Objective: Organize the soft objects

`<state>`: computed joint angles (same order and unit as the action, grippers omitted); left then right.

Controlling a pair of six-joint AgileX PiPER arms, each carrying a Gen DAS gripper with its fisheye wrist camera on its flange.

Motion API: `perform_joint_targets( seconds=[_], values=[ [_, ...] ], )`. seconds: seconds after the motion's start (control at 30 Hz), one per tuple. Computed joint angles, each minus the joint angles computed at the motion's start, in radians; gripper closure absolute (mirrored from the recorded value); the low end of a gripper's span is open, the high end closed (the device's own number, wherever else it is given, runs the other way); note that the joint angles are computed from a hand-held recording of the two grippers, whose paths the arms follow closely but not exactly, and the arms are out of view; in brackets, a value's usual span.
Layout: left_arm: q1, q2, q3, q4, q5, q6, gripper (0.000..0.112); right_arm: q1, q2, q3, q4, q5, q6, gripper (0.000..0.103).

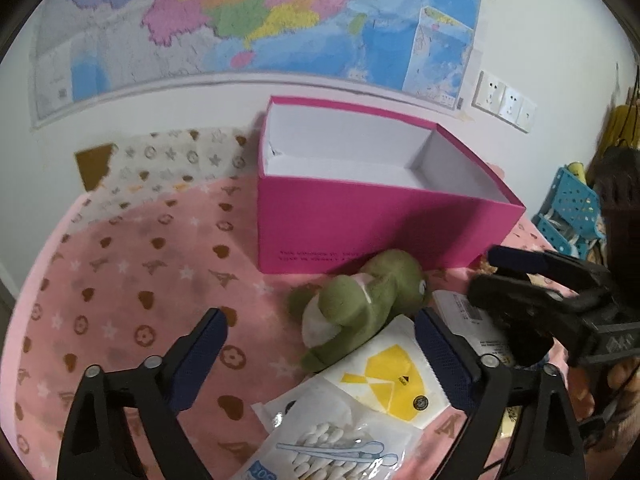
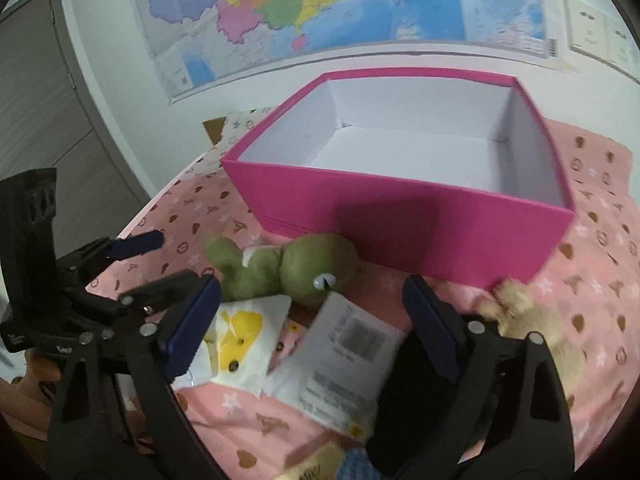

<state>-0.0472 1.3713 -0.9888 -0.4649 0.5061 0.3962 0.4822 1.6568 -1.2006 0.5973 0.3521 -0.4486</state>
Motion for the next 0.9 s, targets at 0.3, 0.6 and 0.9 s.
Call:
perform_joint_targets(
  seconds=[0.3,0.6,0.9],
  values=[
    [0.057,0.107,-0.074,-0.214,0.141,0.222,0.045,-0.015,0.213,-0.291,-0.075,0.230,0.111,0.020],
    [0.088,0.190,-0.132,-0.229,0.244,0.211,0.065,-0.057,0.330,-0.422,0.043,0.344,0.070,0.028],
    [0.102,0.191,-0.134,-0.267,0.235,0.219,0.066,-0.060,0.287,-0.343,0.122,0.278,-0.001,0.037]
  ],
)
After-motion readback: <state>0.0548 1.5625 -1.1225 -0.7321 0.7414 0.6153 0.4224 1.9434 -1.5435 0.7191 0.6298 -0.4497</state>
